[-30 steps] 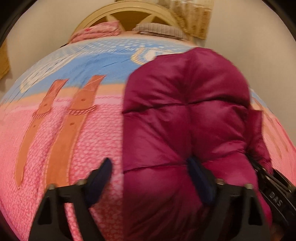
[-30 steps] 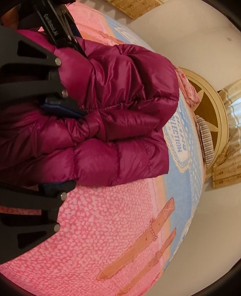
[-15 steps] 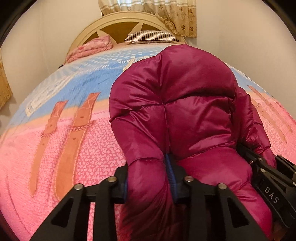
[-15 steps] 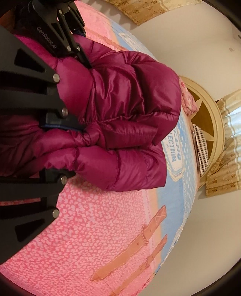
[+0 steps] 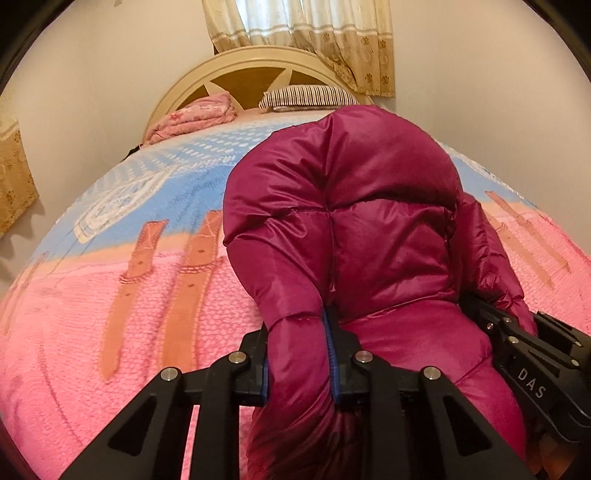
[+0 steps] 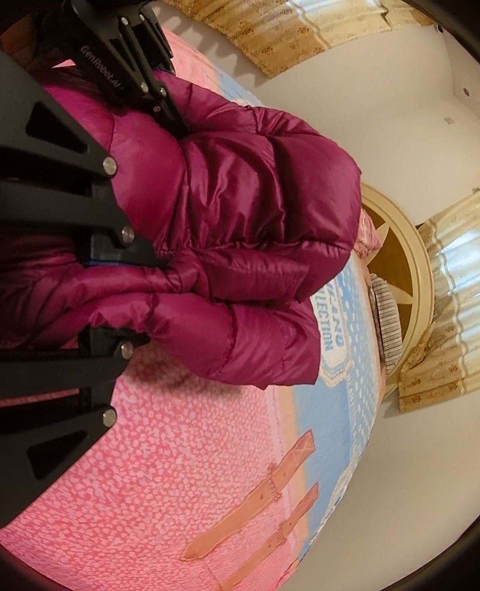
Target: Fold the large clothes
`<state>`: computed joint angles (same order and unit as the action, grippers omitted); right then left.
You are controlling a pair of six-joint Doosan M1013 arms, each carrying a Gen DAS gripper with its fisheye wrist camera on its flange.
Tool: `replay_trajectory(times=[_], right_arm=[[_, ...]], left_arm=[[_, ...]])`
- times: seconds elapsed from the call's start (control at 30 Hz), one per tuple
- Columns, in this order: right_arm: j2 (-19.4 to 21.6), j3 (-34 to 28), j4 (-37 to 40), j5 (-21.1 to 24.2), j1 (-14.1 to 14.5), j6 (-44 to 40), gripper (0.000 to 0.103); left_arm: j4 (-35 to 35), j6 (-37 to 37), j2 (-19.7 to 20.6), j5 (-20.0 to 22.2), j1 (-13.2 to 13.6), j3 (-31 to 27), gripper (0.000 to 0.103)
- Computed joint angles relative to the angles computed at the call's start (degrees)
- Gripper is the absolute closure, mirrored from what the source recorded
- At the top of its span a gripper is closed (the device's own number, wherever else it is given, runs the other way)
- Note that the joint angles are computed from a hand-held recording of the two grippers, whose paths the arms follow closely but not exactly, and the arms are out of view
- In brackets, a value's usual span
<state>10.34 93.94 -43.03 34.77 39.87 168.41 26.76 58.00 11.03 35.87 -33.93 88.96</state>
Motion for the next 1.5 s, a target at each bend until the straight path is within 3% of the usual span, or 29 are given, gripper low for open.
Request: replay_trajectory(times=[0.2, 0.7, 1.5], right_arm=[[-0.15, -1.04, -0.70, -0.92, 0.97, -0.82, 0.082], [1.74, -4.53, 1.52, -3.40, 1.56, -8.75, 0.082], [7.79, -13.41, 15.44, -6.00, 3.22, -30.37, 0.082]], left_arm=[[3.06, -3.09, -2.49, -0.58, 0.11, 1.64, 0.079], [3.31, -5.63, -5.95, -1.70, 3.92, 4.12, 0.079], [6.83, -12.79, -9.53, -1.36, 10.54, 8.10, 0.079]])
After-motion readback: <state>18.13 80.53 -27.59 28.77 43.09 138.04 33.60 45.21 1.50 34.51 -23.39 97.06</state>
